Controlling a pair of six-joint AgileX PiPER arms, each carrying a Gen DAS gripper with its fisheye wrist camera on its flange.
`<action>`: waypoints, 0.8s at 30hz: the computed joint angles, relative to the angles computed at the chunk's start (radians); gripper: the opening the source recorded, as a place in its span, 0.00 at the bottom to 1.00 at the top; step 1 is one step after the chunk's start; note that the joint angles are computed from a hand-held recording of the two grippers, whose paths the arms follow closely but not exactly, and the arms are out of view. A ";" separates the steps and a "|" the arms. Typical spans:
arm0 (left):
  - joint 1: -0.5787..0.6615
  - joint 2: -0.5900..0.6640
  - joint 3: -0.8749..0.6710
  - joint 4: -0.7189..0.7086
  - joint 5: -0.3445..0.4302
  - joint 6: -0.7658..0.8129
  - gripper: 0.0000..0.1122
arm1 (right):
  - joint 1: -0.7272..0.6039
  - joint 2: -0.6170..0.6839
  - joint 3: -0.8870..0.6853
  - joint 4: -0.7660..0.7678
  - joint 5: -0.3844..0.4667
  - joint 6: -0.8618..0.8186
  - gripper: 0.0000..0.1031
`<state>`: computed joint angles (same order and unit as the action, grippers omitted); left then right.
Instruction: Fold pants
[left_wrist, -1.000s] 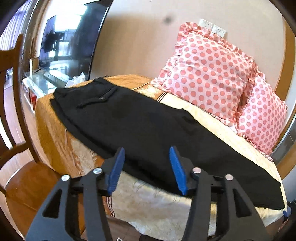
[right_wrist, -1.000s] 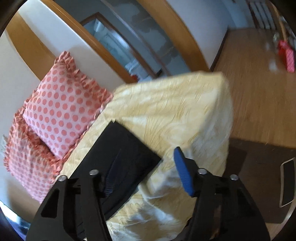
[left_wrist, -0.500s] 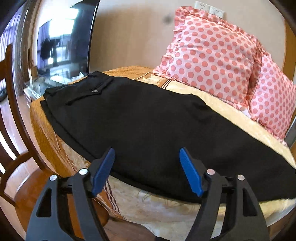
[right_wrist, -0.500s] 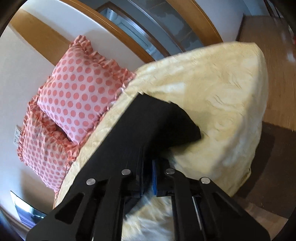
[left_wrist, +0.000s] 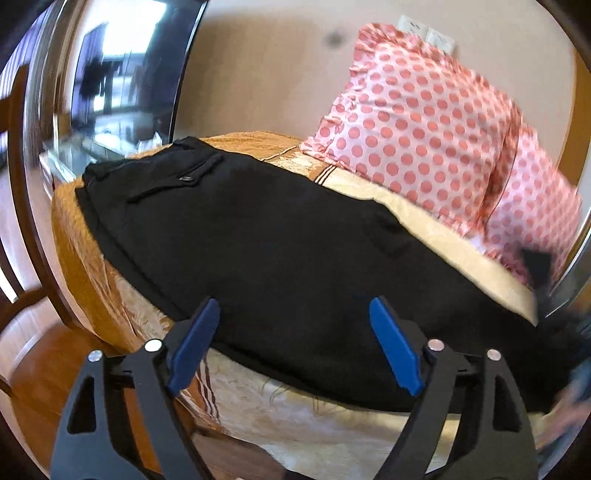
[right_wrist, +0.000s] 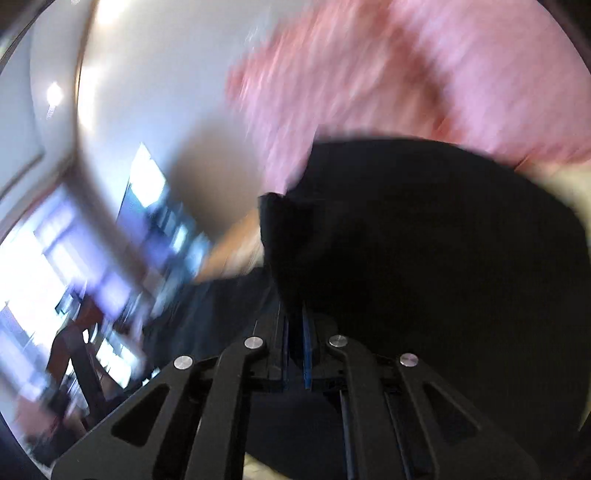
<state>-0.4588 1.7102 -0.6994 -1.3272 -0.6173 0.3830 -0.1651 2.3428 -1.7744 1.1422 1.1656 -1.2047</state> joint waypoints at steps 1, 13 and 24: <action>-0.001 -0.021 0.018 -0.017 -0.008 -0.002 0.74 | 0.020 0.015 0.001 -0.013 0.002 0.015 0.06; 0.111 -0.186 0.205 -0.023 -0.025 -0.110 0.71 | 0.126 -0.094 0.161 0.108 -0.099 -0.140 0.06; 0.290 -0.192 0.196 0.199 0.133 -0.278 0.71 | 0.156 -0.165 0.338 0.063 -0.112 -0.365 0.68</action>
<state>-0.1691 1.5178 -0.5030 -1.1285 -0.4846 0.1054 -0.0091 2.1773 -1.4367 1.2054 1.0534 -1.5695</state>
